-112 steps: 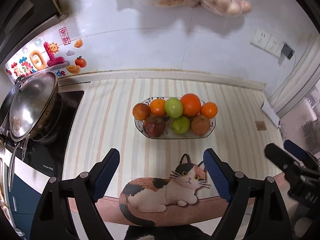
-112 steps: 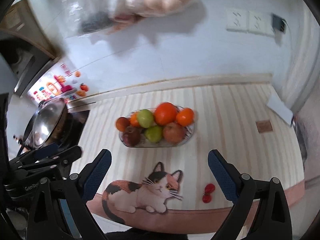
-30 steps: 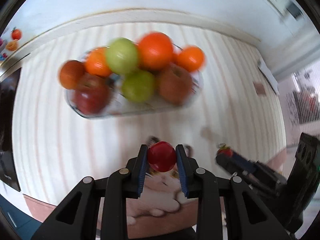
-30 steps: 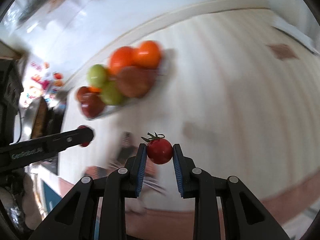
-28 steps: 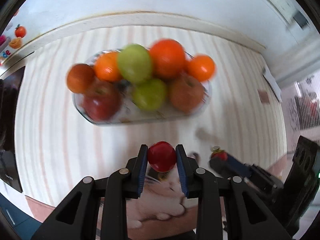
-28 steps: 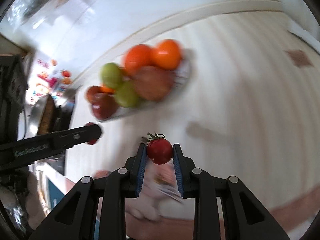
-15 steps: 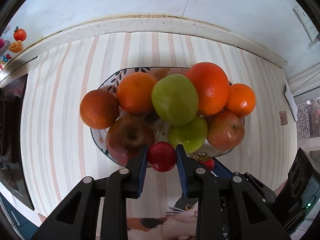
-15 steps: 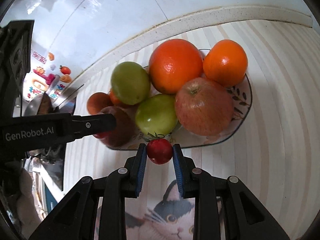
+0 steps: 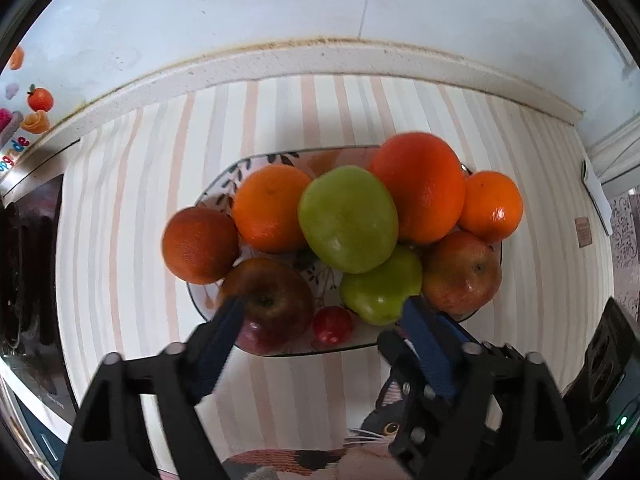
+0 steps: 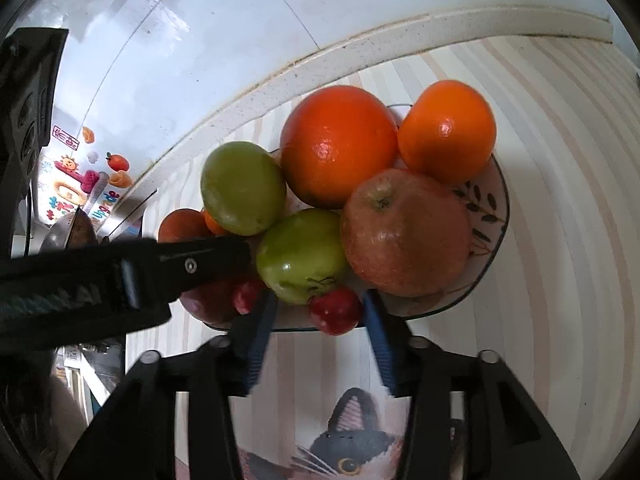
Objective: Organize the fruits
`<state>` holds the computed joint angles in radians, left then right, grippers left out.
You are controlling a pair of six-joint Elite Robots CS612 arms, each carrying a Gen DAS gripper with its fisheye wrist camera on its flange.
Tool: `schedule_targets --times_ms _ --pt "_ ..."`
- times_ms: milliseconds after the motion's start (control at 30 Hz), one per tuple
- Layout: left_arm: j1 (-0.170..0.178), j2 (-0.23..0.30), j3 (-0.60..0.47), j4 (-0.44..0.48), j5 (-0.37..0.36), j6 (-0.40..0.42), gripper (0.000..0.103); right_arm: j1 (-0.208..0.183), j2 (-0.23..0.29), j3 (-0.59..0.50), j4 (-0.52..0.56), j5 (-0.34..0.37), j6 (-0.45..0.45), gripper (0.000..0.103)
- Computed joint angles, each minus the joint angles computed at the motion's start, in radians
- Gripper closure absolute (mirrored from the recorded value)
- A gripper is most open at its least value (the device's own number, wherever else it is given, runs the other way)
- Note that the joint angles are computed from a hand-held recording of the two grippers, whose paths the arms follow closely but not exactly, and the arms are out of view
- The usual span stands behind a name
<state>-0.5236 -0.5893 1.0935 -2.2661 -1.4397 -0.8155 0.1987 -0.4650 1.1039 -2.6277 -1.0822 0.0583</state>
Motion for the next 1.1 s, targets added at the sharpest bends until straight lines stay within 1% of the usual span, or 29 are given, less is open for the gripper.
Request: schedule_targets --times_ms 33,67,100,133,200,233,300,400,533,600,767,933,1100 --pt "0.000 -0.007 0.009 -0.005 0.003 -0.006 0.019 0.002 -0.006 0.007 -0.002 -0.015 -0.003 0.025" --pt "0.000 -0.014 0.021 -0.015 0.005 -0.011 0.019 0.002 -0.012 0.017 -0.011 -0.017 -0.001 0.017" --pt "-0.002 -0.025 0.035 -0.024 0.019 -0.017 0.019 -0.001 -0.020 0.030 -0.021 -0.010 -0.001 0.017" --pt "-0.005 -0.035 0.050 -0.029 0.038 -0.022 0.019 -0.001 -0.028 0.039 -0.024 -0.021 -0.005 0.016" --pt "-0.011 -0.053 0.077 -0.046 0.068 -0.035 0.019 -0.004 -0.051 0.063 -0.030 -0.045 -0.024 0.012" --pt "-0.015 -0.065 0.095 -0.052 0.088 -0.046 0.019 -0.004 -0.063 0.076 -0.035 -0.061 -0.033 0.008" --pt "-0.022 -0.086 0.128 -0.070 0.108 -0.061 0.019 -0.002 -0.089 0.101 -0.043 -0.125 -0.061 0.007" --pt "-0.037 -0.118 0.184 -0.093 0.141 -0.102 0.019 -0.006 -0.120 0.129 -0.050 -0.169 -0.094 0.006" --pt "-0.054 -0.147 0.234 -0.114 0.162 -0.138 0.019 -0.012 -0.162 0.170 -0.085 -0.220 -0.131 0.005" --pt "-0.067 -0.163 0.257 -0.116 0.190 -0.154 0.019 -0.016 -0.177 0.184 -0.092 -0.224 -0.144 0.005" --pt "-0.086 -0.194 0.303 -0.151 0.217 -0.191 0.019 -0.022 -0.211 0.220 -0.117 -0.234 -0.167 0.005" --pt "-0.109 -0.222 0.336 -0.164 0.264 -0.214 0.019 -0.029 -0.240 0.250 -0.135 -0.219 -0.183 0.005" --pt "-0.130 -0.258 0.372 -0.184 0.298 -0.235 0.019 -0.035 -0.287 0.305 -0.177 -0.206 -0.204 0.005"
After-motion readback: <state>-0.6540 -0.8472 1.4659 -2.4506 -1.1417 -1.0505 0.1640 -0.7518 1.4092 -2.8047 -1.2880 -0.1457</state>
